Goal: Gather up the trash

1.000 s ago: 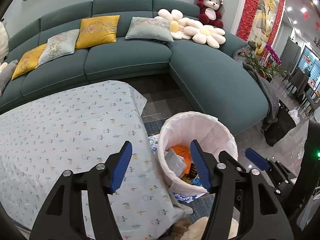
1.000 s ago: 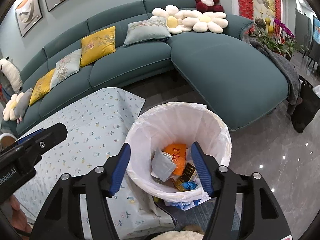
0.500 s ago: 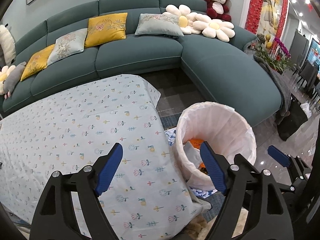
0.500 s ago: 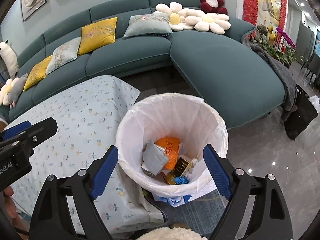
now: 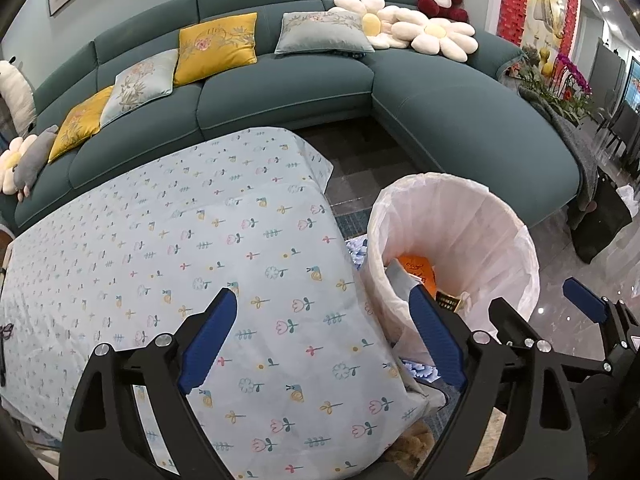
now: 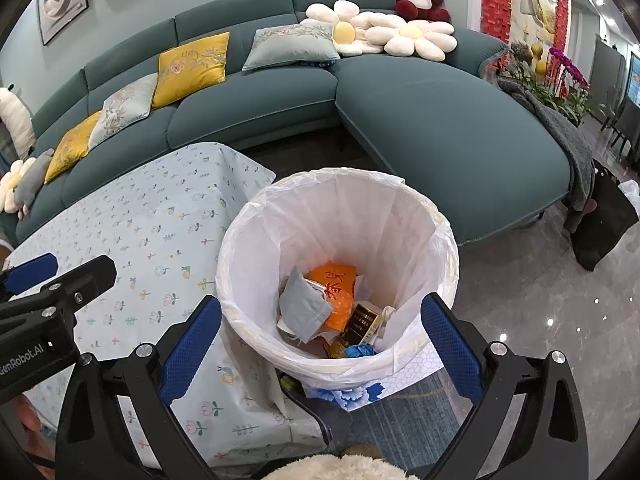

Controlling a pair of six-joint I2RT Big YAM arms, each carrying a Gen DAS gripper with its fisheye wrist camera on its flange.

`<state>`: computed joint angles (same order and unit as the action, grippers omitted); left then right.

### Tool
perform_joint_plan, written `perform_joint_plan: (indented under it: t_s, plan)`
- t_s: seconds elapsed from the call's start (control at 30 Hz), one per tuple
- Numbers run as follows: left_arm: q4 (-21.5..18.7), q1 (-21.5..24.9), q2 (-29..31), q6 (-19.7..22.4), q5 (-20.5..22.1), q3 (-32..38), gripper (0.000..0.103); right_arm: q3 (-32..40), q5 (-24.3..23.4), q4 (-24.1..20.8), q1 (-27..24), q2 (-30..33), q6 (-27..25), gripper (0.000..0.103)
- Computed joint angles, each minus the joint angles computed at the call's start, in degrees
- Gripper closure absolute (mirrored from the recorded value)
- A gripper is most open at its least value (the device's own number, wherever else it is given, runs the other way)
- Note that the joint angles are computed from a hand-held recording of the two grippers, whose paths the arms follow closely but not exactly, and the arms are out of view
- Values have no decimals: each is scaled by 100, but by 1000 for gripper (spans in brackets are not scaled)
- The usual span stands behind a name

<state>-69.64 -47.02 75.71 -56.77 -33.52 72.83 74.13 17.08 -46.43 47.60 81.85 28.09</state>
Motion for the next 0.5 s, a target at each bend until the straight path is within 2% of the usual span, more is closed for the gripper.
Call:
perform_joint_plan:
  t_s: [0.5]
  plan:
    - [-28,30,152,-69,13,-71,17,-49,27,-83,-26,103,156,7]
